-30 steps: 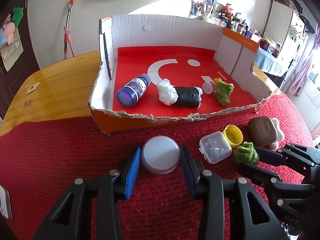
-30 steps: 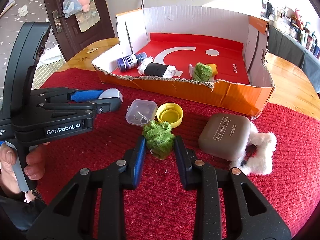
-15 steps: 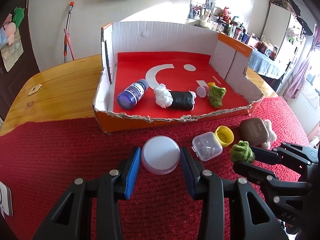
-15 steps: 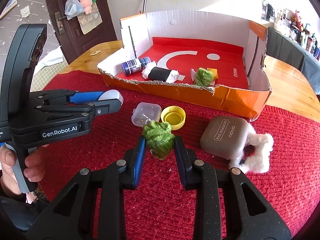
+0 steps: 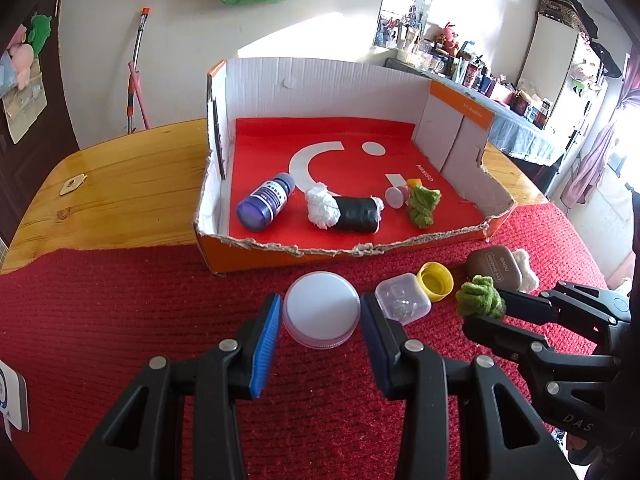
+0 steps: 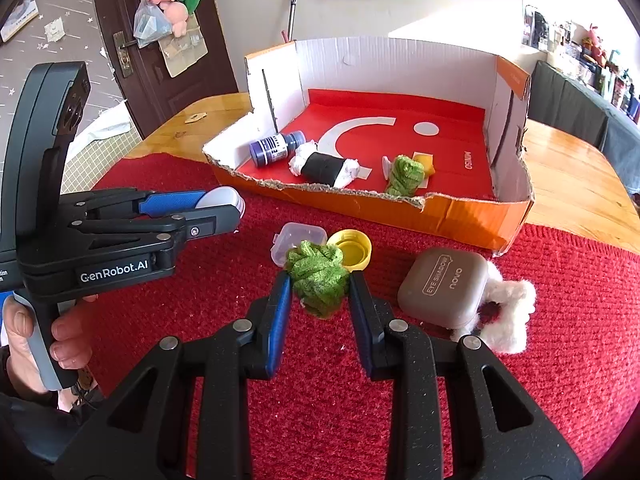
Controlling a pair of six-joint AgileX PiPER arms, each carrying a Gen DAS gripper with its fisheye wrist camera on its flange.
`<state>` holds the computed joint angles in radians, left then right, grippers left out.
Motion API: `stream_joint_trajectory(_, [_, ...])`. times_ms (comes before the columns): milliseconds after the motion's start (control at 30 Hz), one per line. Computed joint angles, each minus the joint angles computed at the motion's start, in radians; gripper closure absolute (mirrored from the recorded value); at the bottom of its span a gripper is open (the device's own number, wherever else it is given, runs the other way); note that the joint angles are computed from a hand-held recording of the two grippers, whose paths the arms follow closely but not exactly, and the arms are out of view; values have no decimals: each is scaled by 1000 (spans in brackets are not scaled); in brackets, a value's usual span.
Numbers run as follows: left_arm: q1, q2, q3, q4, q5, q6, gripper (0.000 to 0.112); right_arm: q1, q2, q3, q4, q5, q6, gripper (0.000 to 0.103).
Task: Organize objects
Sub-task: 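Carry the white lid with the left tool while the right tool carries the green knit into the box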
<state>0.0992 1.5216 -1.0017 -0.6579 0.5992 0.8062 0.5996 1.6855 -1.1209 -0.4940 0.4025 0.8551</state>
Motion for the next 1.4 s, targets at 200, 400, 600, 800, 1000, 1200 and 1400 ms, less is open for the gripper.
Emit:
stream_joint_trajectory(200, [-8,-13,-7,-3,5,1,70,-2,-5,-17,7,7,-20,75])
stream_joint_trajectory(400, [-17,-24,-27,3,11,-7,70,-5,-7,-39,16,17,-44,75])
stream_joint_trajectory(600, [-29,-22,-55,18,14,-25,70,-13,-6,-56,33,21,-74,75])
stream_joint_trajectory(800, [-45,-5,-90,40,16,-48,70,-26,-3,-75,53,24,-107,75])
stream_joint_trajectory(1000, [-55,21,-134,57,32,-66,70,-45,4,-96,88,24,-151,75])
stream_joint_trajectory(1200, [-62,64,-196,68,61,-79,70,-67,19,-132,136,35,-214,75])
stream_joint_trajectory(1400, [-65,123,-259,72,101,-96,70,-80,39,-174,157,54,-258,75])
